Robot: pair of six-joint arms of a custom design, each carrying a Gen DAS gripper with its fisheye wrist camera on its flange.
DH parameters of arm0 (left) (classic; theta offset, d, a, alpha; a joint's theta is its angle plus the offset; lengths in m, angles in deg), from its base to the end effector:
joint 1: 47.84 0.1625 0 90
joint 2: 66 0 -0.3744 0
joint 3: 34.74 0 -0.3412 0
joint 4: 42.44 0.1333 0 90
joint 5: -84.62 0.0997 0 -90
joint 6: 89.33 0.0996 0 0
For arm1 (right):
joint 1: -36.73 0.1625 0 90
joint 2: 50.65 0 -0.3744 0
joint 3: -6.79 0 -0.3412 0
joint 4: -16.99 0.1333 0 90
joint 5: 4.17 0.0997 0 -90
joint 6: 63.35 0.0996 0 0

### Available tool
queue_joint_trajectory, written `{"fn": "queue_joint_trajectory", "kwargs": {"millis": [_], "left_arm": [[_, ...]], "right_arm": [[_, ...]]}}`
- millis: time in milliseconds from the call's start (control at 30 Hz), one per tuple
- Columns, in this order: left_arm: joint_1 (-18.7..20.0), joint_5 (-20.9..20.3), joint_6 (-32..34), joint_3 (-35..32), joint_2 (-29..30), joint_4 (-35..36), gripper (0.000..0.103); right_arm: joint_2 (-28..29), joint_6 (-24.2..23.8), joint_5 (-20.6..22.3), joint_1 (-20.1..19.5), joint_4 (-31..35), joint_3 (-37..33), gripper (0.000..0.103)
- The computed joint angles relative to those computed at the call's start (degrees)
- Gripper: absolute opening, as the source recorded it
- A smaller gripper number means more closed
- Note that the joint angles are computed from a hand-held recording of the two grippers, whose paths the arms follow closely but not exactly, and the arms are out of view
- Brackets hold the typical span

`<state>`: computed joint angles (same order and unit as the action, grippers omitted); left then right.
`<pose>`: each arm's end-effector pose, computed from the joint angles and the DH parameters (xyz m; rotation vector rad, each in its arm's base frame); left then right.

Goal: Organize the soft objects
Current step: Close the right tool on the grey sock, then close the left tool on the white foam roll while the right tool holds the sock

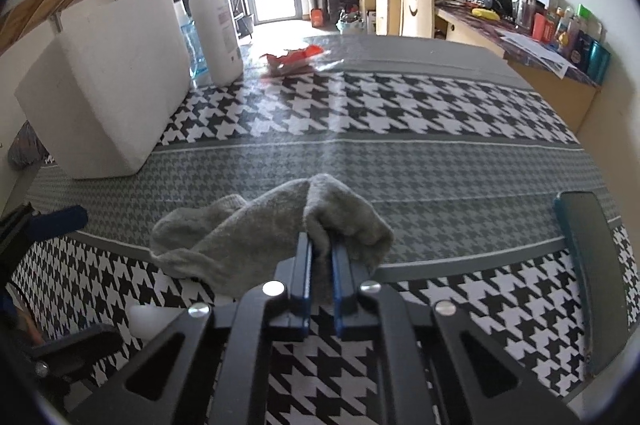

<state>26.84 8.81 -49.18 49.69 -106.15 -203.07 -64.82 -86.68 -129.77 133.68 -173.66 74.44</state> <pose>-0.0230 -0.6808 0.1234 1.2094 2.4725 -0.5554 0.1586 -0.6790 -0.0020 0.2871 -2.2849 0.8812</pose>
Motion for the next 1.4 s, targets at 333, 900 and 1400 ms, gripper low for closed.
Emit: {"fn": "queue_joint_trajectory", "kwargs": {"millis": [333,900,1400], "left_arm": [[-0.53,0.38,2.50,1.07,-0.12,2.51,0.089],[-1.04,1.67,4.55,0.67,0.55,7.84,0.050],[-1.23,3.05,7.75,0.24,1.23,6.38,0.021]], "right_arm": [[-2.41,1.10,-3.59,-0.47,-4.23,3.05,0.012],[-3.81,2.49,-2.55,-1.01,-5.92,6.11,0.058],[-3.94,2.47,-2.30,-0.95,-6.30,6.95,0.059]]}}
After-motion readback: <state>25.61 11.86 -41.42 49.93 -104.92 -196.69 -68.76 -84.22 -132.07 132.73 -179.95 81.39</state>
